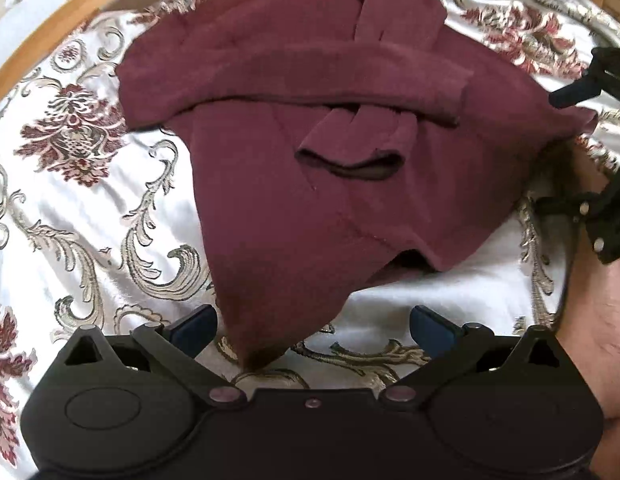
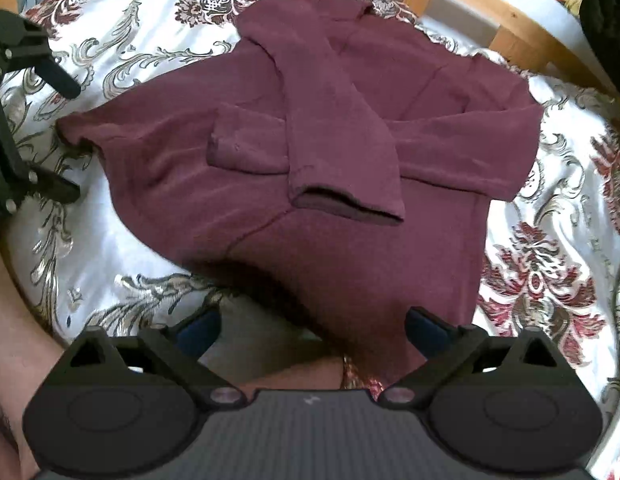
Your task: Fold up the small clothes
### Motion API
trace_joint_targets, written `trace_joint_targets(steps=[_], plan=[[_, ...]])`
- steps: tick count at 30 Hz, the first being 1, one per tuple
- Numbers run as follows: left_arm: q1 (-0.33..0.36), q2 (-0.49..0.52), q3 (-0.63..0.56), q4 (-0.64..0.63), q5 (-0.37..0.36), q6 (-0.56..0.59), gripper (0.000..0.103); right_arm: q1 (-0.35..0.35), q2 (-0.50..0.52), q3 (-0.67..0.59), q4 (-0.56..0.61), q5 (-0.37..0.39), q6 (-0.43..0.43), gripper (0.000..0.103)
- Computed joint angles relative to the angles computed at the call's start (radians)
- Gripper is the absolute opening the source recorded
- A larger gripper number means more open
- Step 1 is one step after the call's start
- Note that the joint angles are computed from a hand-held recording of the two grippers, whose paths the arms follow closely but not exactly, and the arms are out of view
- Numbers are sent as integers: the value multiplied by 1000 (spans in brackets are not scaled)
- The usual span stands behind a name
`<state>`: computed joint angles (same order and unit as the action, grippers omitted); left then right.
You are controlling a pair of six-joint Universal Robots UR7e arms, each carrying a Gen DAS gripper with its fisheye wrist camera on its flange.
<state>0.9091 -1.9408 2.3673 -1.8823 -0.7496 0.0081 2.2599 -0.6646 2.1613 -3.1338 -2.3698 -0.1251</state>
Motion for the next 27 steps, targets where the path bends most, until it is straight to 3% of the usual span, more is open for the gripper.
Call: trace_joint_targets(steps=[2,4,6,8,15,18,21,23,24,27], plan=[[17,39,-9,-8,16,12,102,-10,4,4,-49,13,-14,91],[30,70,-14,-28,19,25,101,-25,9,16,-146,41,-42,75],[29,75,6,-85,27,67,101,-43,7,30,-219,77,-50,42],[25,80,23,-121,36,111,101,-66,-7,46,-278,145,-52,24],[59,101,4,-144,12,121,97,-127,-50,86,-443,302,-9,16],[75,111,-7,-163,23,85,87,-138,-58,94,-474,318,-3,16],[81,118,-7,-177,75,38,72,-144,-63,100,-486,322,-3,16],[85,119,-9,-184,83,17,55,-139,-58,102,-490,317,1,16],[83,115,-6,-192,88,15,51,-137,-59,103,-487,311,-2,16],[66,80,22,-252,84,60,27,-112,-51,94,-451,257,-24,16]])
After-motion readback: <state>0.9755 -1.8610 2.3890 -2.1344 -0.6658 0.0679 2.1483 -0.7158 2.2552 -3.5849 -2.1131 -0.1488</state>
